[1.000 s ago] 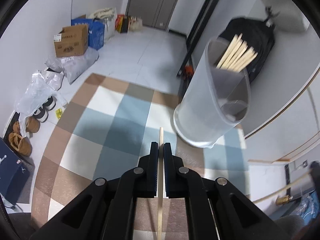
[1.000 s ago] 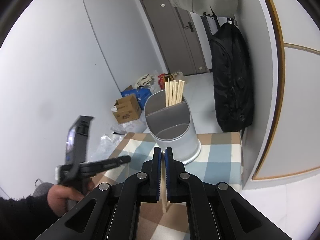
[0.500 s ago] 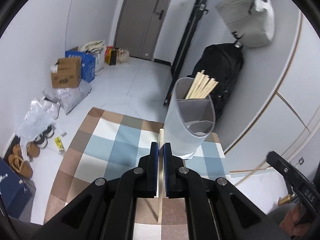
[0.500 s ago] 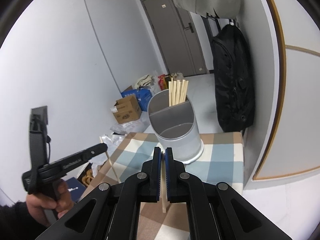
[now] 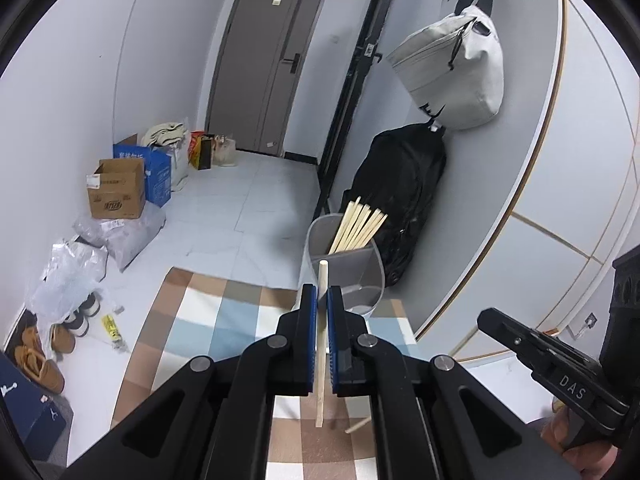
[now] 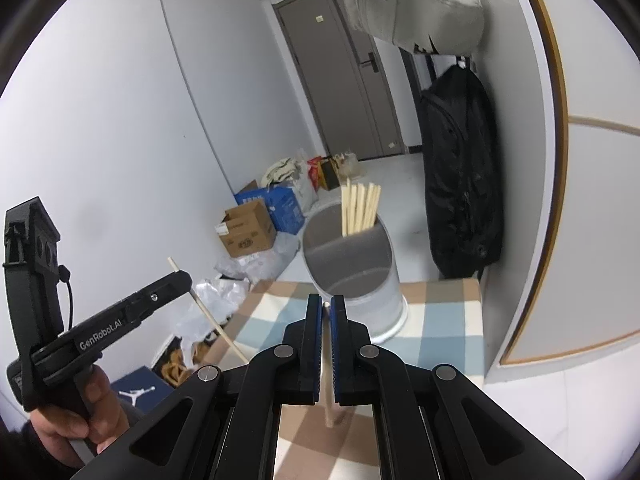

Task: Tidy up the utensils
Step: 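Carry both held chopsticks up above the white utensil holder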

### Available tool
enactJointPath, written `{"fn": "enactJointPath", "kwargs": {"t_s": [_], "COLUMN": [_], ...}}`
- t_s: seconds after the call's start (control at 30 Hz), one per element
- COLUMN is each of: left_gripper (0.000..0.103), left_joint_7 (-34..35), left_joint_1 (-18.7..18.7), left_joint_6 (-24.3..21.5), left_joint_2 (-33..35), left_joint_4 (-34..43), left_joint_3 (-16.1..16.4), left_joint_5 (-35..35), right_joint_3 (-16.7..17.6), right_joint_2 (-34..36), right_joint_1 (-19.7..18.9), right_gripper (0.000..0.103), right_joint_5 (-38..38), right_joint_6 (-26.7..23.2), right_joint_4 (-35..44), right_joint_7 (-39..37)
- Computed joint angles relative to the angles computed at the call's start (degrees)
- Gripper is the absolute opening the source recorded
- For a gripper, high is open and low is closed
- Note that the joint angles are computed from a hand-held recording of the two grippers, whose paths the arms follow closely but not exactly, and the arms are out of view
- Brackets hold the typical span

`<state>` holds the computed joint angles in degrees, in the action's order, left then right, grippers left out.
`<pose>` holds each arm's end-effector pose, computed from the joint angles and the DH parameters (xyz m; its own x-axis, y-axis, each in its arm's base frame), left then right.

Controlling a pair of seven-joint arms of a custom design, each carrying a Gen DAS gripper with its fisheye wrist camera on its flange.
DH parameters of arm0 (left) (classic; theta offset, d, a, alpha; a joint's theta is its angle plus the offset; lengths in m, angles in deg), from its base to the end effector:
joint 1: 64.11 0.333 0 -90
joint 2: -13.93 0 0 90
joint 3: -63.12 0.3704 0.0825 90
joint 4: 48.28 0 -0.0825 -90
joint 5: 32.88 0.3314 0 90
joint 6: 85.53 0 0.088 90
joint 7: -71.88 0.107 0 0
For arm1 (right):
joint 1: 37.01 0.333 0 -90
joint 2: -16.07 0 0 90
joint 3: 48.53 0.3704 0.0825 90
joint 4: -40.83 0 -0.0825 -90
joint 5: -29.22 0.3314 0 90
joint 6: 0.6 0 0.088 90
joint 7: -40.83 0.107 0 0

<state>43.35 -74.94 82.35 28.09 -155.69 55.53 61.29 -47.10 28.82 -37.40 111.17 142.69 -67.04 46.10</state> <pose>0.5503 -0.2418 0.5036 0.0791 -0.9551 0.2855 -0.5037 -0.2854 -0.8154 0.6090 0.0032 0.5086 0.5369 -0.7924 -0.2896 -0.5535 -0.0717 -0.8298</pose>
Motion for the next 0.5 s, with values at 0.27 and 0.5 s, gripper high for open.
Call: {"fn": "enactJointPath", "kwargs": {"t_s": [0.27, 0.5], "left_gripper": [0.001, 0.001], "left_joint_7": [13.47, 26.98], "left_joint_1": [-0.6, -2.37], "left_joint_6": [-0.02, -0.37], "left_joint_2": [1.05, 2.46], "left_joint_4": [3.4, 7.41], "left_joint_3": [1.06, 2.9], "left_joint_5": [-12.79, -23.76], "right_joint_3": [0.38, 1.62], "right_joint_2": [0.13, 3.08], "right_joint_1": [0.41, 0.21], "right_gripper": [0.003, 0.003], "right_joint_5": [-0.82, -2.82], "right_joint_6": [-0.37, -0.14], "right_joint_4": [5.31, 13.03], "right_joint_7": [2.93, 8.1]}}
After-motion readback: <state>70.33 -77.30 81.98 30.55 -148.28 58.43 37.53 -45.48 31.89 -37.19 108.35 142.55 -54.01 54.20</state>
